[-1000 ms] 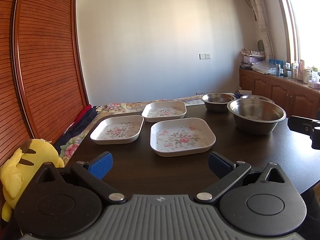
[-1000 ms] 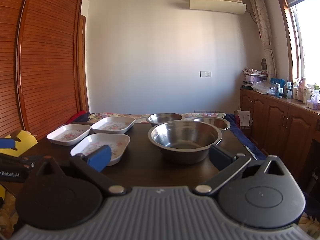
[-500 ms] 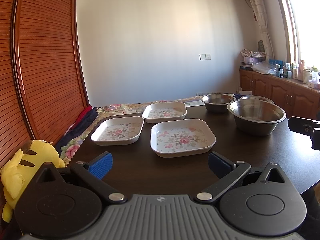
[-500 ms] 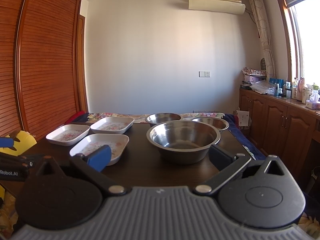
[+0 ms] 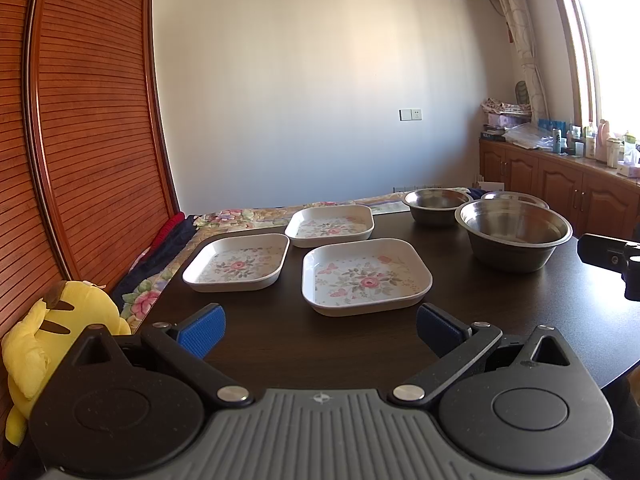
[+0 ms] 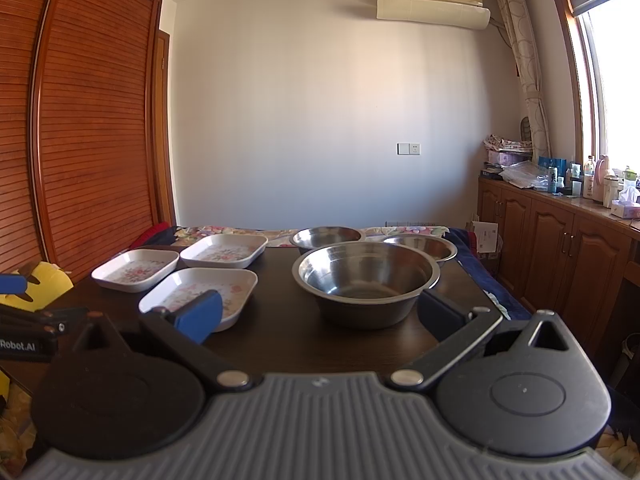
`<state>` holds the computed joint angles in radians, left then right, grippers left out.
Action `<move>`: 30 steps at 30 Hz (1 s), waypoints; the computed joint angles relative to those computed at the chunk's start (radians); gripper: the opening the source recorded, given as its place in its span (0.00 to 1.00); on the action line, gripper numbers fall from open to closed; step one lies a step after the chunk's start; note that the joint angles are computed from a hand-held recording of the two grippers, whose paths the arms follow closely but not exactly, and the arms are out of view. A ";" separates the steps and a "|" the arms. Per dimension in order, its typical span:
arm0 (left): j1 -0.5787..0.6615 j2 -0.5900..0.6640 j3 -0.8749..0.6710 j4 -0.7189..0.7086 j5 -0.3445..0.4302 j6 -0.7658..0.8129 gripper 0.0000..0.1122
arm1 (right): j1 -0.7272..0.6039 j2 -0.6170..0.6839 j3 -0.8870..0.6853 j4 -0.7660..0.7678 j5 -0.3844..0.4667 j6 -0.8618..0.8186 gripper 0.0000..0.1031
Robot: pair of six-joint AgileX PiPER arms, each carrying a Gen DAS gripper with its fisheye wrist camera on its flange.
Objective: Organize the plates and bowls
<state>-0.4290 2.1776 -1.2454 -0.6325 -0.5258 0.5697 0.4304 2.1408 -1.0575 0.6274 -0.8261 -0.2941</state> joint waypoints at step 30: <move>0.013 0.005 -0.008 0.014 0.017 -0.006 0.92 | 0.000 -0.003 0.004 0.001 0.001 -0.001 1.00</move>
<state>-0.4159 2.1822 -1.2533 -0.6185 -0.5090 0.5633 0.4303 2.1380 -1.0531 0.6285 -0.8252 -0.2950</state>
